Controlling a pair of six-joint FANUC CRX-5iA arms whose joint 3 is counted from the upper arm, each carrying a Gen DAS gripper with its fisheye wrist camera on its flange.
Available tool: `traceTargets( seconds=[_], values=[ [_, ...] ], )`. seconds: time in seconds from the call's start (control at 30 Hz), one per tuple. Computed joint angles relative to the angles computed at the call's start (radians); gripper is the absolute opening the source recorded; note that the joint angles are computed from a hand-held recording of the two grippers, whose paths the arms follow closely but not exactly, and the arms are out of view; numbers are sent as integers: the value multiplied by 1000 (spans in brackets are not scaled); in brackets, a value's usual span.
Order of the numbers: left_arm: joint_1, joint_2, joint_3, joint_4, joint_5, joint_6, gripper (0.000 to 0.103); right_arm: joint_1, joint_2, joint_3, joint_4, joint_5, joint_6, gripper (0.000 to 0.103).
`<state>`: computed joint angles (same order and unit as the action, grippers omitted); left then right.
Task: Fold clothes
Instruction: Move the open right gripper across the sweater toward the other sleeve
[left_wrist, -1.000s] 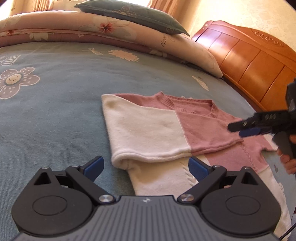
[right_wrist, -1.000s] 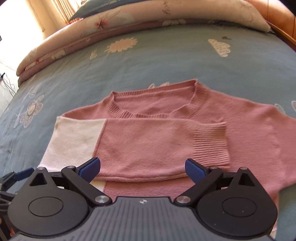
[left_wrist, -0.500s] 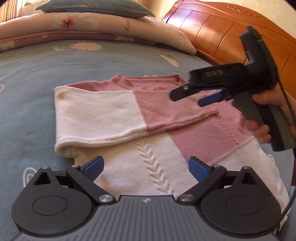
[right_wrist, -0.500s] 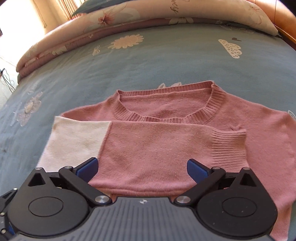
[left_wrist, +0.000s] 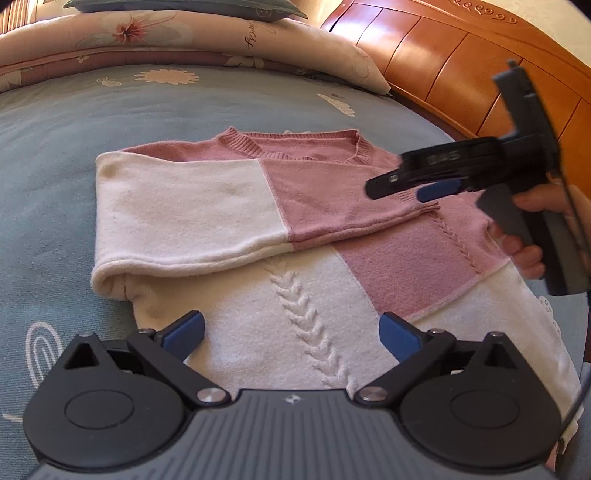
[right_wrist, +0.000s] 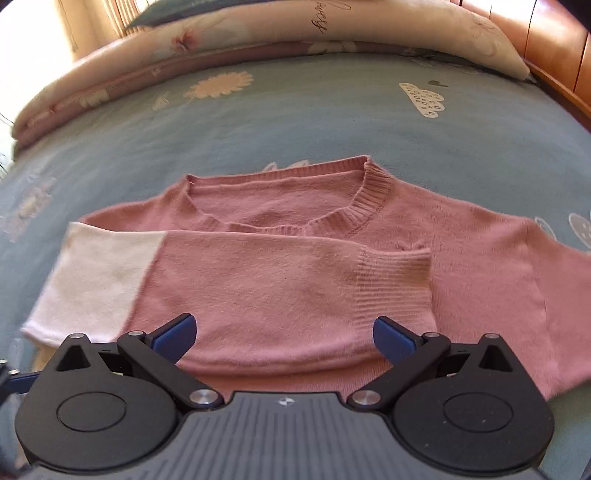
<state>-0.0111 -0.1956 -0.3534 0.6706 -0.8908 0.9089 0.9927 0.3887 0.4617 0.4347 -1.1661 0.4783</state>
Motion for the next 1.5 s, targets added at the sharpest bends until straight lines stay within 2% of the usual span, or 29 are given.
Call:
traceTargets(
  seconds=[0.17,0.3,0.57,0.87,1.0,1.3,1.43,1.47,1.5],
  values=[
    [-6,-2,-4,-5,10,-8,102,44,-66,-91,23,-22,17,103],
    [-8,-2,-9,-2,18,-19,102,62,-98,-168,20,-43,-25,103],
    [-2,-4,-28,35,29,-37,102,136,-167,-361,179,4,-166,103],
    [-11,-8,-30,16,43,-54,102,149,-193,-308,76,-70,-157,103],
    [-17,-12,-34,3,58,-57,102,176,-308,-438,133,-2,-299,103],
    [-30,-20,-43,-16,88,-73,102,183,-615,-753,283,63,-675,103],
    [-41,-17,-5,-79,68,3,102,166,-738,-878,385,77,-866,103],
    [-43,-18,-3,-69,63,8,102,153,-762,-904,405,86,-910,103],
    [-42,-25,-24,-12,69,-40,102,139,-786,-929,424,95,-953,103]
  ],
)
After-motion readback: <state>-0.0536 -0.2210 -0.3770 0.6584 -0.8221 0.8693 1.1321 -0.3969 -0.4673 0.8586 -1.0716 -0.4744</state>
